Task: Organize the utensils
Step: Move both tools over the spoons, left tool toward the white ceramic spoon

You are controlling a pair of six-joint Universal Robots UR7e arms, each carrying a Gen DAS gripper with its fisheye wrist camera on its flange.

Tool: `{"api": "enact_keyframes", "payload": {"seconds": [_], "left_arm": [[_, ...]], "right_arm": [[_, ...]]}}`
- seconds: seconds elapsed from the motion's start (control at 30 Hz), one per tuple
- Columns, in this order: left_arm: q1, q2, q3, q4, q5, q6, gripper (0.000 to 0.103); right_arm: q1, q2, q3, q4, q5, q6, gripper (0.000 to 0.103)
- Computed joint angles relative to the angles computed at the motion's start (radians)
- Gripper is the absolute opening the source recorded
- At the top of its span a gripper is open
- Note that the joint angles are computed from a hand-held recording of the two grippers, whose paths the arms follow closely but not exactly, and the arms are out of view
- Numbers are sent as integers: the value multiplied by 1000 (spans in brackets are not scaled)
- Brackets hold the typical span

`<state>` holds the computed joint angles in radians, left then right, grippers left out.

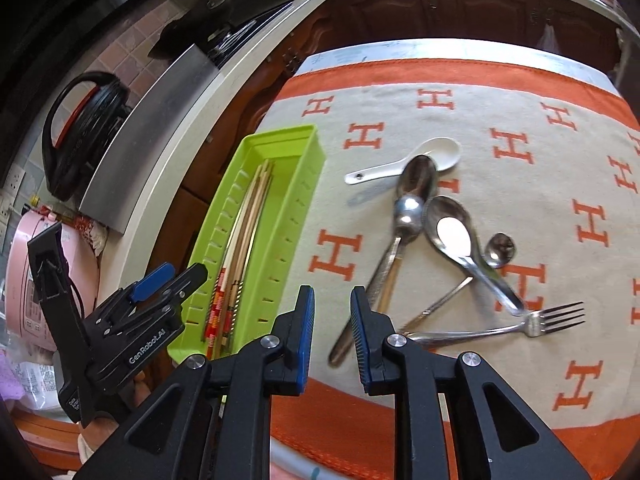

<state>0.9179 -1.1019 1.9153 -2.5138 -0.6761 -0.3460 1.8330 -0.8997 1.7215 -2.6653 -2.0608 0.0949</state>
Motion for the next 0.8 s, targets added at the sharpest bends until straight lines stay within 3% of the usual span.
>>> {"api": "enact_keyframes", "payload": {"seconds": [0.43, 0.8], "left_arm": [[-51, 110, -98, 45, -20, 65, 58], [-58, 239, -248, 87, -44, 187, 58]], "right_arm": [[-102, -120, 107, -92, 34, 22, 19], [-169, -146, 119, -133, 67, -7, 19]]}}
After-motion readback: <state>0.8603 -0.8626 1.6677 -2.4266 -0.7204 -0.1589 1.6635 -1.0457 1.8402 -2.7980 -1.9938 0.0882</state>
